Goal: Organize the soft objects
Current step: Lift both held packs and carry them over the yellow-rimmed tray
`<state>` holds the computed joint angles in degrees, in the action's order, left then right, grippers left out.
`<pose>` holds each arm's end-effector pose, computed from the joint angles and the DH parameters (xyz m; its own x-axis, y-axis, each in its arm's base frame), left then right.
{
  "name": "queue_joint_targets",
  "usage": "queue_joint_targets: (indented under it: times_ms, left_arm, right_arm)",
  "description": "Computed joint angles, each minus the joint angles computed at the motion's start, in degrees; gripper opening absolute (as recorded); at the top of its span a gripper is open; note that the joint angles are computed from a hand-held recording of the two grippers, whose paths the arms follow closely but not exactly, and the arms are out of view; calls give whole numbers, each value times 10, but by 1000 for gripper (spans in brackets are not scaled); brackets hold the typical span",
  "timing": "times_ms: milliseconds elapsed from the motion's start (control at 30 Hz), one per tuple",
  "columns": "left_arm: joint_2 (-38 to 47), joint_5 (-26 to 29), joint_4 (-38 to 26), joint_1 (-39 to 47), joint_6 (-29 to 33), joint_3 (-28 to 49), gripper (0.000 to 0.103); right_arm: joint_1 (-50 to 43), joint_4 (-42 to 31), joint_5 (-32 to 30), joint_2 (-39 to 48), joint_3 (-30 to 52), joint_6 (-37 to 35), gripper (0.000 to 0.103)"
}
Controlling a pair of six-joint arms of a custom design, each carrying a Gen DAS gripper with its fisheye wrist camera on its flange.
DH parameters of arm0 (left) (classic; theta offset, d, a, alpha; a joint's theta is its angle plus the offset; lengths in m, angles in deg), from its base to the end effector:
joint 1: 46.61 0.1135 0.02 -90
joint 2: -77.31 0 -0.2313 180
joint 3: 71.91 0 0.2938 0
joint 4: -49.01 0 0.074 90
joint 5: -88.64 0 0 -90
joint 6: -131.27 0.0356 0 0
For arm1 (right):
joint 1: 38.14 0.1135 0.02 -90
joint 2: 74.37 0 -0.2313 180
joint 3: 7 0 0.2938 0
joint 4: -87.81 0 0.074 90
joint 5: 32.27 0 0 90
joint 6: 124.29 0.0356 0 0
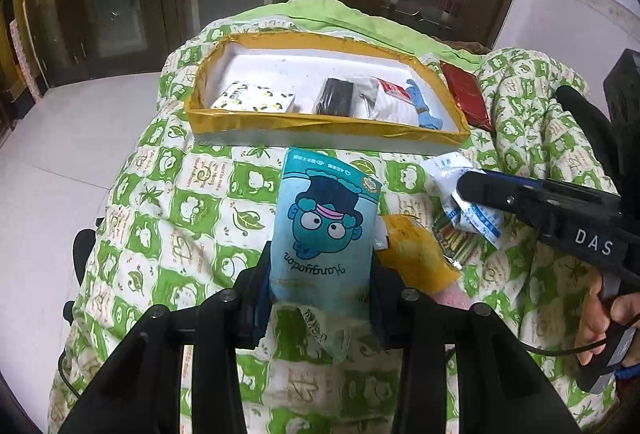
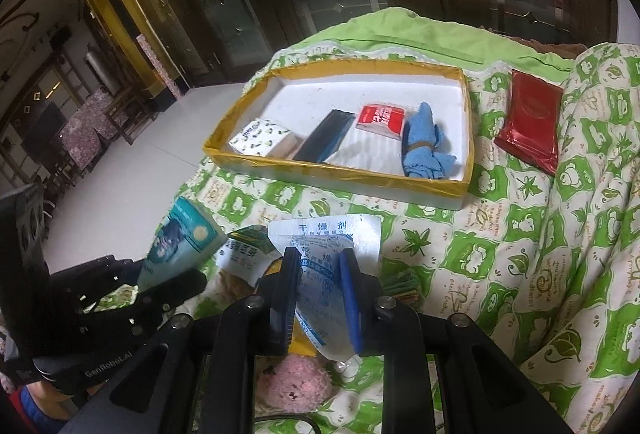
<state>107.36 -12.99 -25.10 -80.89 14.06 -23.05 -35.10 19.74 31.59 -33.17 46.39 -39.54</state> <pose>0.1361 -0.0841 0.2345 -0.8131 0.0122 -0.5821 0.0957 0.9890 -0.1129 0.1915 0.0259 0.2402 -0.7963 -0.1245 -0.5919 -0.3688 0.8756 0.3119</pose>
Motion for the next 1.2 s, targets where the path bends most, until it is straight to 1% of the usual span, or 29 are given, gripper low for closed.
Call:
queue_joint_targets:
  times_ms: [133, 333, 500, 733, 933, 1100, 1200]
  left_arm:
    - [12, -7, 10, 8, 9, -9, 38]
    - [-5, -11, 9, 16, 5, -26, 38]
    - [-15, -4, 10, 27, 11, -31, 39]
    - [-19, -4, 11, 35, 24, -32, 39]
    - [-16, 25, 18, 75, 47, -22, 39]
    - [7, 40, 33, 101, 68, -6, 39]
    - [26, 47, 42, 114, 79, 5, 39]
  right_arm:
    - [10, 6, 17, 5, -3, 6, 22]
    - [17, 9, 31, 7, -9, 9, 22]
    - [22, 15, 44, 9, -13, 10, 22]
    - [2, 17, 39, 21, 2, 9, 22]
    - [-68, 8, 5, 70, 67, -2, 22]
    - [-111, 14, -15, 143, 140, 0, 22]
    - [-117, 23, -21, 186, 174, 9, 22]
